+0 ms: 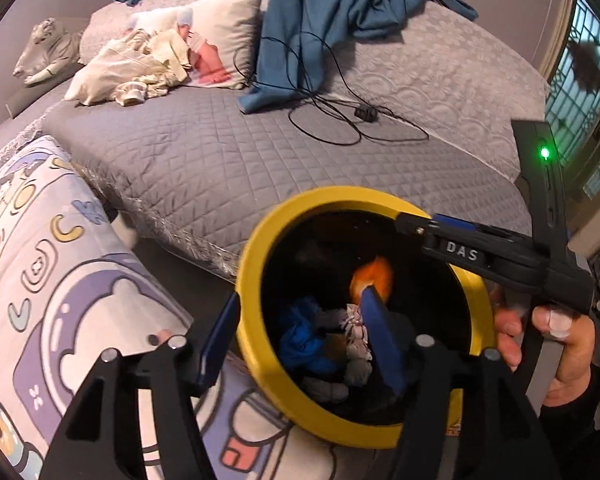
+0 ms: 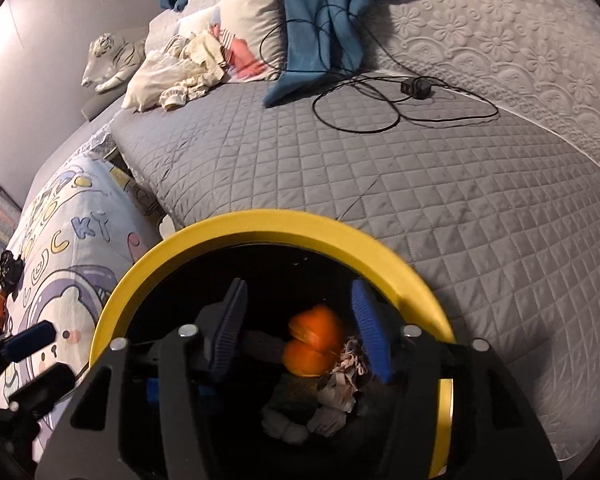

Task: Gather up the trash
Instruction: 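Open the left tool over the bin while the right tool releases the peel into it, then move both tools back over the remaining trash on the bed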

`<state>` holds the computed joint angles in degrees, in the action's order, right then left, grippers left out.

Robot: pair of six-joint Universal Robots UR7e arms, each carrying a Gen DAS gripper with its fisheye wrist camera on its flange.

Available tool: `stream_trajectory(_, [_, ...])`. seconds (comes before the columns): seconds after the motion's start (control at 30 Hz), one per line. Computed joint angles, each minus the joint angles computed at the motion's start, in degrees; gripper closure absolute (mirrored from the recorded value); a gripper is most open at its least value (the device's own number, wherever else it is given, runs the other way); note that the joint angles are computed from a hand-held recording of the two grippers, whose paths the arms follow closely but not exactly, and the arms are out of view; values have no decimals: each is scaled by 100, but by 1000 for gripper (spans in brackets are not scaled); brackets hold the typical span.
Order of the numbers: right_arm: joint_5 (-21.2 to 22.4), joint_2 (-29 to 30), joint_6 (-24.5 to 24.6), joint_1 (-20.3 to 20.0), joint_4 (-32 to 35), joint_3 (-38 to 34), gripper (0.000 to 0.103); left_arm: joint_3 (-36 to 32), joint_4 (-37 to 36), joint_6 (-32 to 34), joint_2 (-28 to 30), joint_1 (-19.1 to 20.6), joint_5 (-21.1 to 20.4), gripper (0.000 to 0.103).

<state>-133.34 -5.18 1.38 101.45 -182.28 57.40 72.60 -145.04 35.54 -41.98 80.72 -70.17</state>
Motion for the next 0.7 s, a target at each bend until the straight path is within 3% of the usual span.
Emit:
stream_trajectory(0.23, [109,-66,-2,50,-100,93,50,499,-1046,108,-479,28,-4,33])
stream_trajectory(0.4, [291,60,-253,173,-193,-168,49,845,-1829,317,-861,52,-43,23])
stream_trajectory(0.6, [483,596,-621,419,300,-1274,38,937,-2485,491,-1172,178,-73,16])
stream_trajectory(0.7, [654,1148,-810,553,958,-2382,31,840,-2566,530,-1248,271,-109,15])
